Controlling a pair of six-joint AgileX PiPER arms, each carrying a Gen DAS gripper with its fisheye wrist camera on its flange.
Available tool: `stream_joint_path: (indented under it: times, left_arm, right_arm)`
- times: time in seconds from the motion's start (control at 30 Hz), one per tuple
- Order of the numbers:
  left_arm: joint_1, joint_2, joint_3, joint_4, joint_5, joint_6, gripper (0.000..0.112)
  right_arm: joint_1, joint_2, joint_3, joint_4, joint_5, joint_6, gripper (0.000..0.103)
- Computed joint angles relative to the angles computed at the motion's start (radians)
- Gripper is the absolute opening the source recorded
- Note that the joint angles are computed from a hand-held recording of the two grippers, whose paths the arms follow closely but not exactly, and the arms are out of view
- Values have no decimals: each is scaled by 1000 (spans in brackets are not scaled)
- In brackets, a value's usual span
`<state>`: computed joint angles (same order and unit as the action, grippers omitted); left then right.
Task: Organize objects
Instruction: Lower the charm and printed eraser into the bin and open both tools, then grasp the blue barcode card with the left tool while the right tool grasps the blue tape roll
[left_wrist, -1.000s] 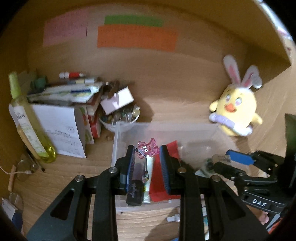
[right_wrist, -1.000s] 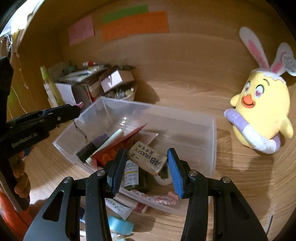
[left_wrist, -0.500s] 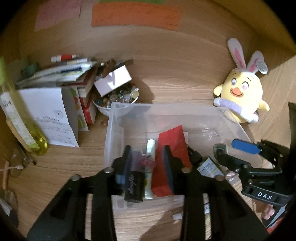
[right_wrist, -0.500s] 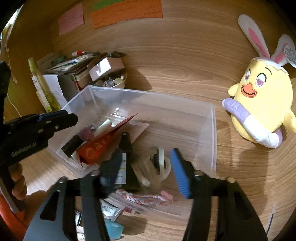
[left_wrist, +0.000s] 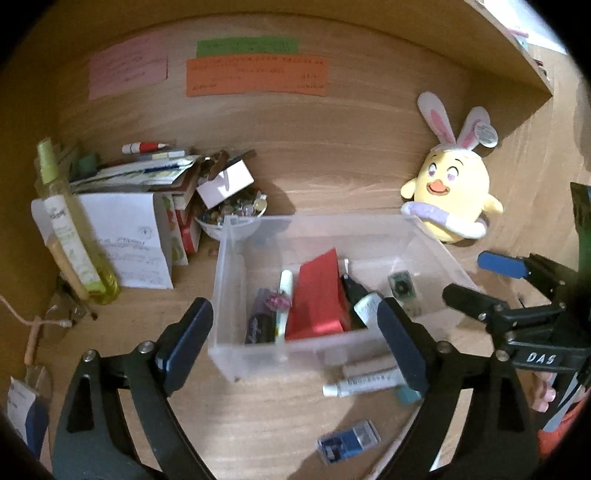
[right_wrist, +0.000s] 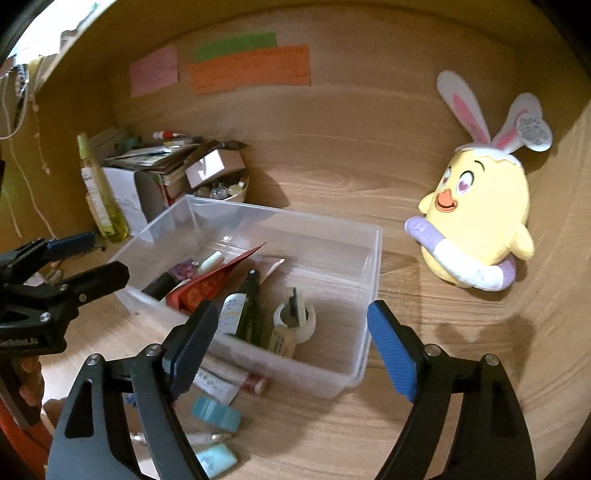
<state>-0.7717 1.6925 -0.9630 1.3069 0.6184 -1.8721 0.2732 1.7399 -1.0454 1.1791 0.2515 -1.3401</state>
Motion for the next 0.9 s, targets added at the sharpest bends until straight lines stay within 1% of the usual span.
stream_joint_path:
  times: [0.1,0.2,0.33,0.4,0.47,0.53,0.67,0.73,0.77,0.8,0.83,0.87,0.9]
  left_arm:
    - [-32,-14,39,-2,11,-26,97]
    - [-64,-19,75,-11,15,-43,98]
    - [-99,-12,116,-19,22,-72,98]
    - [-111,-11,140,-19,10,-99,98]
    - [-112,-10,170,-14,-23,-137,98]
    - [-111,-9,188,-13,-47,-159,98]
    - [-112,2,223,-7,-90,-198,98]
    - [-112,8,235,-4,-104,-211,98]
    - [-110,11,239,-7,-112,-213,98]
    - [-105,14,242,-9,-125,-212,98]
    - [-100,15,244,-11,-135,-210,98]
    - [-98,19,242,-16,-142,-206,98]
    - [-96,23,239,-22,-146,-198,98]
  right_arm:
    - [-10,-41,58,118,5,-128,81]
    - [-24,-76,121,231,26,-245,81]
    - [-40,-95,178,294,59,-317,81]
    - [-37,-88,201,320,67,-344,81]
    - [-25,-69,208,327,56,-354,81]
    - [-9,-41,203,303,42,-331,81]
    - [16,7,193,252,49,-274,81]
    - [33,19,195,301,36,-321,81]
    - [45,26,192,299,28,-320,81]
    - [54,33,186,282,23,-301,76]
    - [59,41,180,262,23,-281,66]
    - [64,52,167,203,29,-225,62]
    - [67,63,154,152,39,-175,55]
